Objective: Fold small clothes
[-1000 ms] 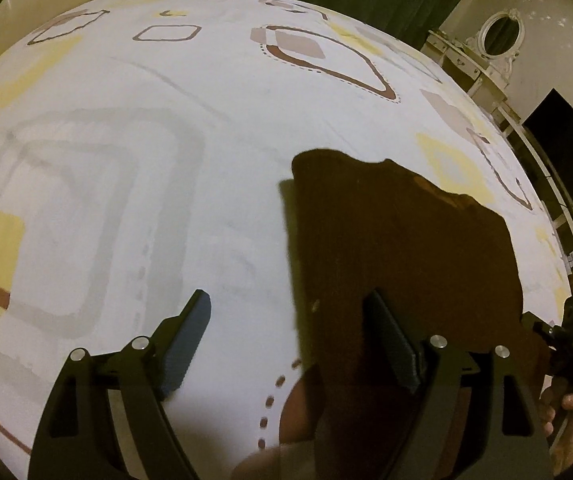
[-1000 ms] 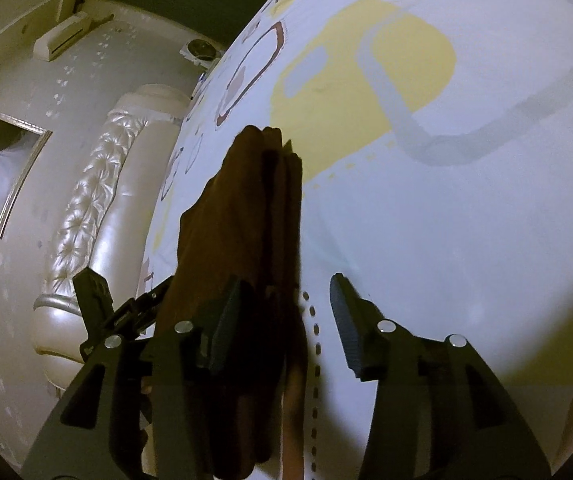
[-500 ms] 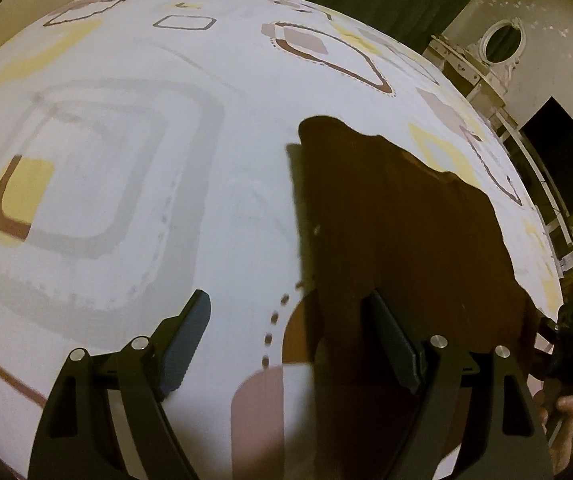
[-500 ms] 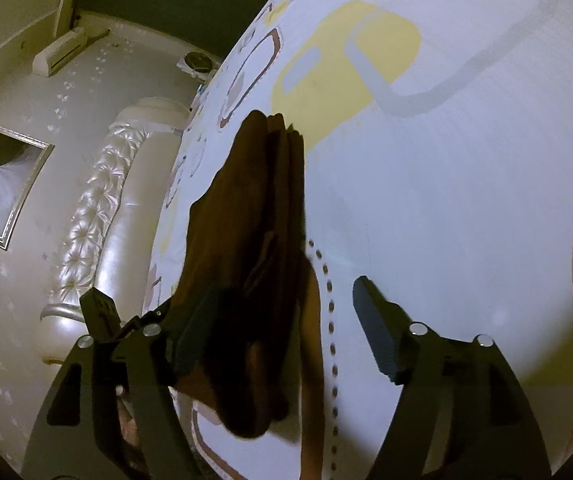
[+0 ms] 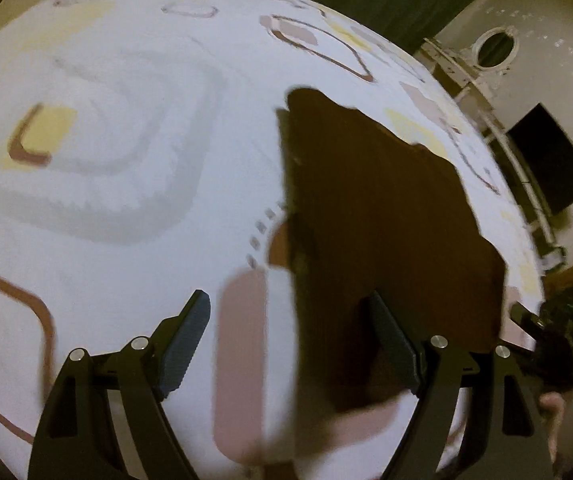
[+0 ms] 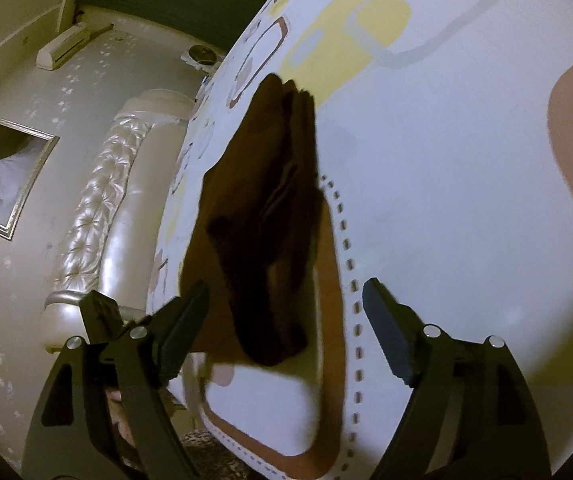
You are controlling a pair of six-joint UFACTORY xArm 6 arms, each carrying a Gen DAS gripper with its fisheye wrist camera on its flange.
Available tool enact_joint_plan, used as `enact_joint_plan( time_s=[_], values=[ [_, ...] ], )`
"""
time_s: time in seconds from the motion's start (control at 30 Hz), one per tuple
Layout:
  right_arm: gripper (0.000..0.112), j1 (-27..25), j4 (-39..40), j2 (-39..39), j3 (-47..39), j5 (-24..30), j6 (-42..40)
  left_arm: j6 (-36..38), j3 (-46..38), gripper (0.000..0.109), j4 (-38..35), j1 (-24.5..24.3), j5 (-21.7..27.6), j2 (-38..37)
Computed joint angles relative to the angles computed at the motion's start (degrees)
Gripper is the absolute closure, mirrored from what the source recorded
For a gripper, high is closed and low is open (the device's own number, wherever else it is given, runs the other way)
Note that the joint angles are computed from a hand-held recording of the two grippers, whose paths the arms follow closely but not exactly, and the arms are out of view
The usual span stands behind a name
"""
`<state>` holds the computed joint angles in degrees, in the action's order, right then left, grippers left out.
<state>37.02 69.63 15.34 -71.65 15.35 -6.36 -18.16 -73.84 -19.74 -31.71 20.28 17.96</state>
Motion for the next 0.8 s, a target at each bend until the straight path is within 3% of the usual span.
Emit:
enact_joint_plan(
  time_s=[0.07, 0.2, 0.47, 0.57, 0.6, 0.63, 0.67, 0.8],
  values=[
    [0.033, 0.3, 5.3, 0.7, -1.2, 1.2, -4.0, 4.1, 0.4, 0.028, -5.2, -0.7, 0.2, -0.1],
    [0.033, 0.6, 8.6, 2.6, -3.6, 2.9, -6.7, 1.6, 0.7, 0.026, -1.7, -1.5, -1.5, 0.3],
    [0.036, 0.3, 14.9, 5.0, -6.8, 6.9, -12.2, 9.3, -0.8, 0.026, -11.6, -3.0, -1.4, 1.3],
    [0.065, 0.1, 12.7, 5.9, -7.2, 8.4, -9.5, 3.5, -1.5, 0.043, -4.1, -3.2, -0.6, 1.9],
    [0.077, -0.2, 12.0, 5.9, -6.9, 8.9, -8.9, 1.9, -1.8, 0.052, -1.4, -3.2, 0.0, 2.2],
    [0.082, -0.2, 11.3, 5.9, -6.7, 8.9, -8.2, 2.5, -2.0, 0.069, -1.2, -3.3, 0.3, 2.2],
    [0.091, -0.3, 11.6, 5.8, -6.2, 8.9, -8.2, 5.1, -2.7, 0.077, -3.4, -3.4, 1.1, 2.5],
    [0.1, -0.3, 16.9, 4.4, -4.5, 8.3, -12.7, 2.6, -3.6, 0.089, -0.1, -3.7, 2.0, 2.5]
  ],
)
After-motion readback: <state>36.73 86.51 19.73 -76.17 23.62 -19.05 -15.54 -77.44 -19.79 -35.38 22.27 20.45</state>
